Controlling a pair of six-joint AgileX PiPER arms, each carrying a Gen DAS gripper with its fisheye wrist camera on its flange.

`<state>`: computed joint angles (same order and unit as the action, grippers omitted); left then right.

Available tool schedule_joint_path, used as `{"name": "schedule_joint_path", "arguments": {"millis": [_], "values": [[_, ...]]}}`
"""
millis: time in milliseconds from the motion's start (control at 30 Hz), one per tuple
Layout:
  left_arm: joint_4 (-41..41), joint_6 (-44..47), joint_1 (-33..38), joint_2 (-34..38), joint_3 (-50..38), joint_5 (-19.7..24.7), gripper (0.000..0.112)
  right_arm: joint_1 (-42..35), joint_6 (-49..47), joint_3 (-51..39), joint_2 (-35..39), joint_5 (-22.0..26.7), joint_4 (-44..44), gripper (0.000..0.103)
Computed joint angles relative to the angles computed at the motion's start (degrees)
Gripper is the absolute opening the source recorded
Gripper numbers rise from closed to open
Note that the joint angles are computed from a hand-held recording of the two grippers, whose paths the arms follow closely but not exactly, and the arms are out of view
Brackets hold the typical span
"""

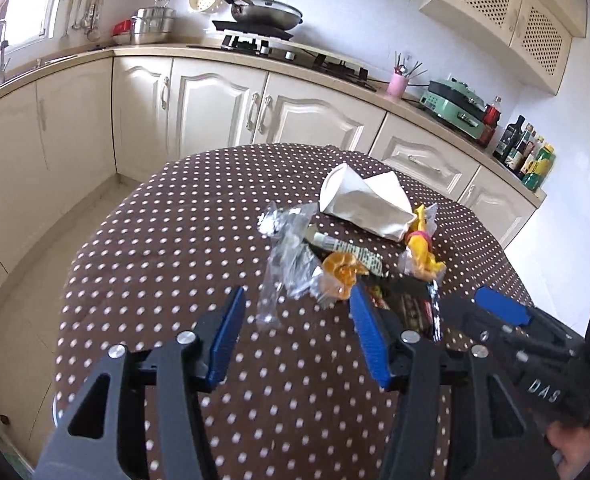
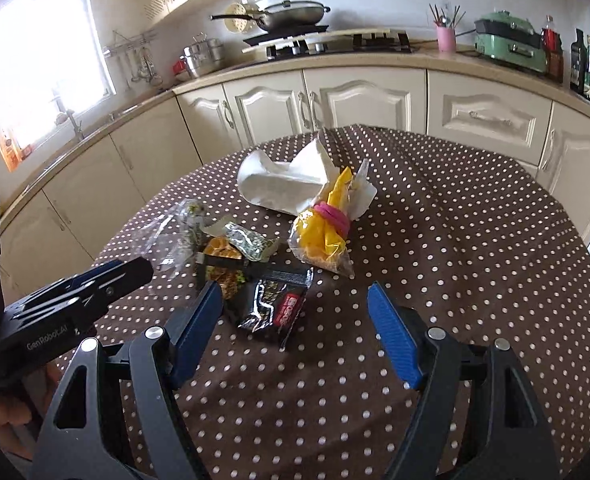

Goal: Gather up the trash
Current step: 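Grasp the clear plastic wrapper with left tool while right tool grasps dark packet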

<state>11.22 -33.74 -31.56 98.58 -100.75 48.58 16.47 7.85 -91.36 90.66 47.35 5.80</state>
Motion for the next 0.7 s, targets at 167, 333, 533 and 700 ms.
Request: {"name": "schedule_joint_path", "arguments": {"millis": [167,333,533,700], "values": [[-6.0,3.6,2.0,3.0,-3.0,-0.1,0.002,-1.8,-3.2,-2.7,3.0,2.5,4.8,0.072],[-3.2,1.8,1.1,-3.1,4.9,-6.0,0.001,-2.3,-4.0,-6.5,6.1,6.9,6.3,0.044],[1.0,-2.5,-0.5,-12.1,13.4,-8.2,0.001,-0.4,-3.4,-6.0,4.6,6.4,2.9,0.007],[3.3,-5.5,-0.2,-19.8,19.8,-8.5,0.001,4.3,0.6,-1.7,-1.4,2.7,-2.2,0.002]]}}
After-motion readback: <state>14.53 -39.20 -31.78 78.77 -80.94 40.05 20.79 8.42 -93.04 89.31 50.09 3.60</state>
